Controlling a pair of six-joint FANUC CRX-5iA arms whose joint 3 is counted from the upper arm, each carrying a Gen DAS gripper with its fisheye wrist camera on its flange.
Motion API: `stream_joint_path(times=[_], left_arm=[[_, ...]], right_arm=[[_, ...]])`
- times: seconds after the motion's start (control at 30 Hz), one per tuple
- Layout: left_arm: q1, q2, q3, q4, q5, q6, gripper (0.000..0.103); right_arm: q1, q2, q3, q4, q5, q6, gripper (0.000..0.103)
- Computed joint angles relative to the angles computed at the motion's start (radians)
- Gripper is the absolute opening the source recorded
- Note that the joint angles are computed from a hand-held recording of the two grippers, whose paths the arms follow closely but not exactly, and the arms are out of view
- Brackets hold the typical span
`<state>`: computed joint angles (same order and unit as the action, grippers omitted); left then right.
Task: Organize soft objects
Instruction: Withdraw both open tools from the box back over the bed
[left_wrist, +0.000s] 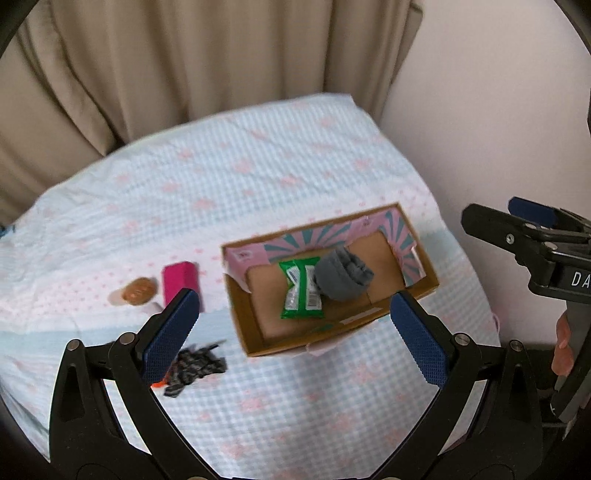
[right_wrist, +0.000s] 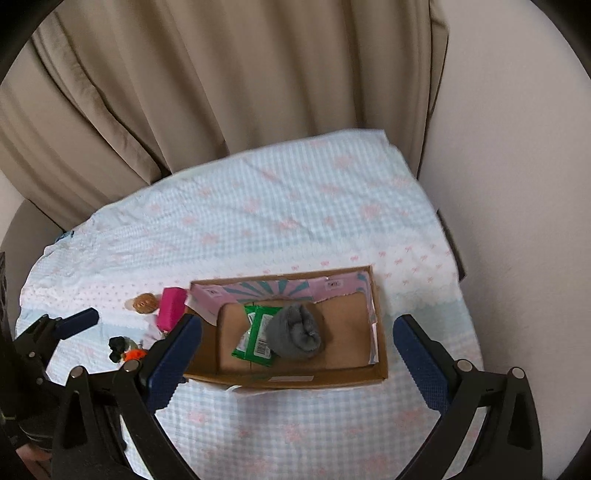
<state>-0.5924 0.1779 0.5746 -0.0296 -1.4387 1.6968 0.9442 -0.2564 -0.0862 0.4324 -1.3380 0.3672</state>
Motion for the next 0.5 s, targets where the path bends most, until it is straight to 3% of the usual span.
stream_joint_path(times=[0.3, 0.5], left_arm=[[0.028, -0.195, -0.069, -0.076, 0.022, 0.002, 0.103], [0.133, -0.331, -0.164, -0.011, 0.052, -0.064, 0.103]], right_arm=[[0.254, 0.030, 0.079, 0.239, -0.199, -0.147, 0.103], [0.388, 0.052, 0.123, 0.324, -0.254, -0.280, 0.103]])
